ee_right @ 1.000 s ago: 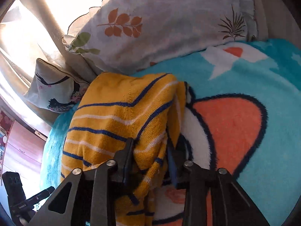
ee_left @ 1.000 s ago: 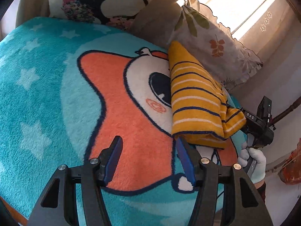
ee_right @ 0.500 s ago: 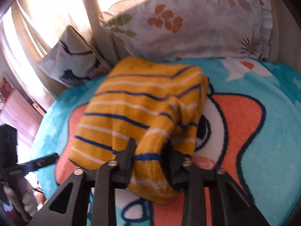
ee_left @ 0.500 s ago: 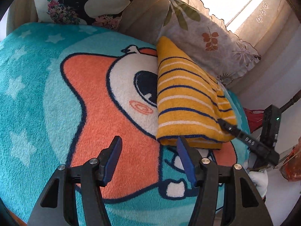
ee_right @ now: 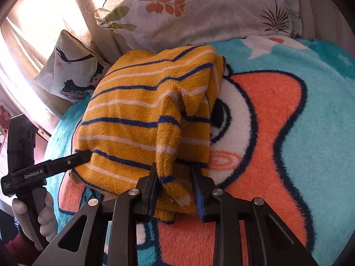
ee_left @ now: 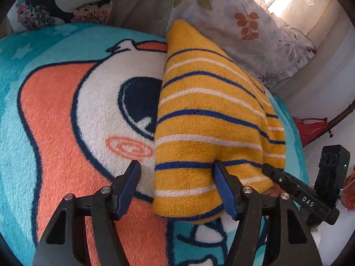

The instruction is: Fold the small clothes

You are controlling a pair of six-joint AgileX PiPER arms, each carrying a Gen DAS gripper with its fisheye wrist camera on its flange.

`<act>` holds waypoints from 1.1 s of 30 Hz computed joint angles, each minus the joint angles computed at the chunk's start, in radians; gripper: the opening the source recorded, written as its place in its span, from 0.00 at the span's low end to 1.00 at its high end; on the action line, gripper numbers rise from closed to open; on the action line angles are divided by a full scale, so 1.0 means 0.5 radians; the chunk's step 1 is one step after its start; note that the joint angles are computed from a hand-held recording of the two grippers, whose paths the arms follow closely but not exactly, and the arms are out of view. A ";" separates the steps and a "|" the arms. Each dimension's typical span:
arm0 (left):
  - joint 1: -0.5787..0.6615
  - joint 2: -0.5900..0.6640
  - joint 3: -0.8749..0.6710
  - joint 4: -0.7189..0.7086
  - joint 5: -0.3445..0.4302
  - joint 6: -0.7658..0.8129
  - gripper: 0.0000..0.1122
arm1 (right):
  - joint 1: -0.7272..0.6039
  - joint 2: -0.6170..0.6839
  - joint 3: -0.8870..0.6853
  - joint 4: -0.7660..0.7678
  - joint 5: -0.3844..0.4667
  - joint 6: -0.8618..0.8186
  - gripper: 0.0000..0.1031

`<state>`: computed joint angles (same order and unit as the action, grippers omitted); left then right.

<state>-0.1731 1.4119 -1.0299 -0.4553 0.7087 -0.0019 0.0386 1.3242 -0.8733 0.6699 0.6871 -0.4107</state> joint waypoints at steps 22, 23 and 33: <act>0.126 -0.134 -0.194 0.063 0.060 -0.020 0.60 | -0.446 -0.234 0.369 0.916 0.043 -0.725 0.64; 0.085 -0.061 -0.291 0.088 0.051 -0.030 0.60 | -0.469 -0.237 0.379 0.942 0.046 -0.738 0.64; -0.126 0.952 -1.449 0.532 0.501 -0.376 0.71 | -0.470 -0.160 0.315 0.817 0.063 -0.564 0.67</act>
